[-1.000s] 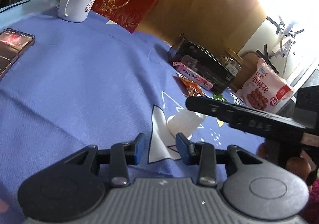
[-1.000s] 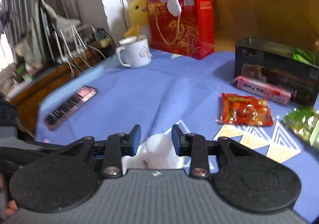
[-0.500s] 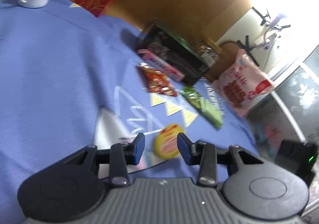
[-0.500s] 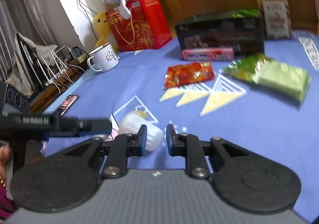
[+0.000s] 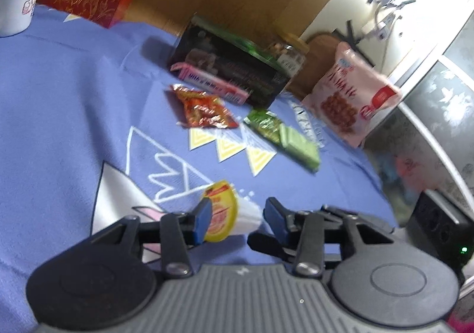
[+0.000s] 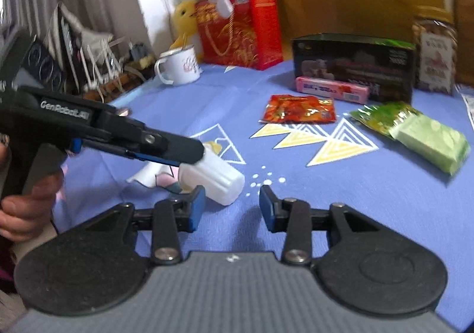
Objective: Organize snacks
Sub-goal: 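Close the left gripper on the white cup and lift it, then carry the white cup into the black tin and open the left gripper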
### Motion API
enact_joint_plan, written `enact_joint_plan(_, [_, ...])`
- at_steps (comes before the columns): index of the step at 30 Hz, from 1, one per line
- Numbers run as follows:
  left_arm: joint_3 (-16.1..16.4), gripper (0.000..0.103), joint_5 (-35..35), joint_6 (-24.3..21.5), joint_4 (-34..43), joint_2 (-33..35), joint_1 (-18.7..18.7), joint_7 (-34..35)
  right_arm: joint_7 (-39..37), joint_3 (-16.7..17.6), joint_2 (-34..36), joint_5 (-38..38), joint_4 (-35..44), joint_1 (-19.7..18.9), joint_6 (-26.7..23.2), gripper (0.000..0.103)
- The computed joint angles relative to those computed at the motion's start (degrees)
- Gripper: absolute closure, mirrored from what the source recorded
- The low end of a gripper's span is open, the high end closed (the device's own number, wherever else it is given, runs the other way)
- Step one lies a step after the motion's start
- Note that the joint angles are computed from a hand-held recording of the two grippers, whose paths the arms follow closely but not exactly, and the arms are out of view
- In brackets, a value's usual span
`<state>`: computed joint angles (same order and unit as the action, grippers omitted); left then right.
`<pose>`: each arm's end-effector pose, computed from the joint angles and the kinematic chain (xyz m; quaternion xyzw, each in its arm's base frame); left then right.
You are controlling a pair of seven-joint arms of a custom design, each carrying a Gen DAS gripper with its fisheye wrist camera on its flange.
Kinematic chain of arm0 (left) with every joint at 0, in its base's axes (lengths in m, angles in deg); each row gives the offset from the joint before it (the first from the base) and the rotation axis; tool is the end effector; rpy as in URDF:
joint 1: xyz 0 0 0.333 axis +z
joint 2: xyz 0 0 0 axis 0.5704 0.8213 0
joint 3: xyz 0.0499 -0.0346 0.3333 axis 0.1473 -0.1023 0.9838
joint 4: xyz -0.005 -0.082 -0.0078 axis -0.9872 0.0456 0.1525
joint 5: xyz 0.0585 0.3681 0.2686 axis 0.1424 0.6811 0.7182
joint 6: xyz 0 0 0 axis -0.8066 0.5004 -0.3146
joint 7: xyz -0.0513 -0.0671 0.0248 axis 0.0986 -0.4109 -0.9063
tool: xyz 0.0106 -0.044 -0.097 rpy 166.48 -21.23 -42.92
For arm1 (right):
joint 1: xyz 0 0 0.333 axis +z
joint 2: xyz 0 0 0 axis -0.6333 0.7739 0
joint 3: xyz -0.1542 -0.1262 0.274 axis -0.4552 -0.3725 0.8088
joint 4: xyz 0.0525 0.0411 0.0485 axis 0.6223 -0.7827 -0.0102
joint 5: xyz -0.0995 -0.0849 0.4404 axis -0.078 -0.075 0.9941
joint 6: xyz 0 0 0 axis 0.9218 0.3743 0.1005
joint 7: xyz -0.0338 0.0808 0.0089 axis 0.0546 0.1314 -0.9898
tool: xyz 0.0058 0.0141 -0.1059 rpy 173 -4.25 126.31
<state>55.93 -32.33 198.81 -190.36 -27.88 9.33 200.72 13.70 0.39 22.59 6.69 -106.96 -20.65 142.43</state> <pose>0.4820 -0.1700 0.4544 -0.6800 0.5719 -0.4550 0.0587 0.5182 0.1550 0.4280 -0.8101 0.3313 -0.0746 0.4780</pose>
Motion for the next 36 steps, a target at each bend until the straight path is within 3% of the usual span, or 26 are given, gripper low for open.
enact_joint_plan(1, [-0.18,0.075,1.06,-0.68,-0.12,0.17,0.63,-1.50,-0.82,0.38,0.53,-0.67,0.45,0.15,0.65,0.060])
enact_joint_plan(4, [1.48,0.074,-3.40,-2.27,0.26,0.37,0.12,1.34,-3.12,1.10,2.17,-2.28,1.84,0.65,1.89,0.056])
enact_joint_plan(7, [0.27,0.074,-4.85,-3.11,0.41,0.33,1.71,2.92,-5.33,1.22,3.15,-2.31,2.64,0.93,1.50,0.056])
enact_joint_plan(15, [-1.08,0.074,-7.90,-6.72,4.08,1.69,4.82,7.23,-9.93,1.13,2.31,3.91,2.54,0.83,3.08,0.061])
enact_joint_plan(20, [-3.31,0.074,-5.20,-7.96,11.55,6.99,7.40,8.80,-12.08,1.16,3.31,8.39,5.36,-0.11,5.98,0.061])
enact_joint_plan(27, [-6.29,0.075,-4.75,-9.17,25.24,17.31,11.56,11.73,-13.65,1.71,9.83,11.72,14.78,-2.48,10.06,0.061])
enact_joint_plan(32, [-9.14,0.075,-1.38,-7.35,34.54,24.74,14.97,10.64,-13.31,2.91,17.11,9.28,24.30,-4.24,11.77,0.061])
enact_joint_plan(36, [-10.19,0.075,6.09,-5.44,40.17,30.01,16.60,4.64,-8.36,4.35,23.70,3.43,32.32,-6.14,11.24,0.061])
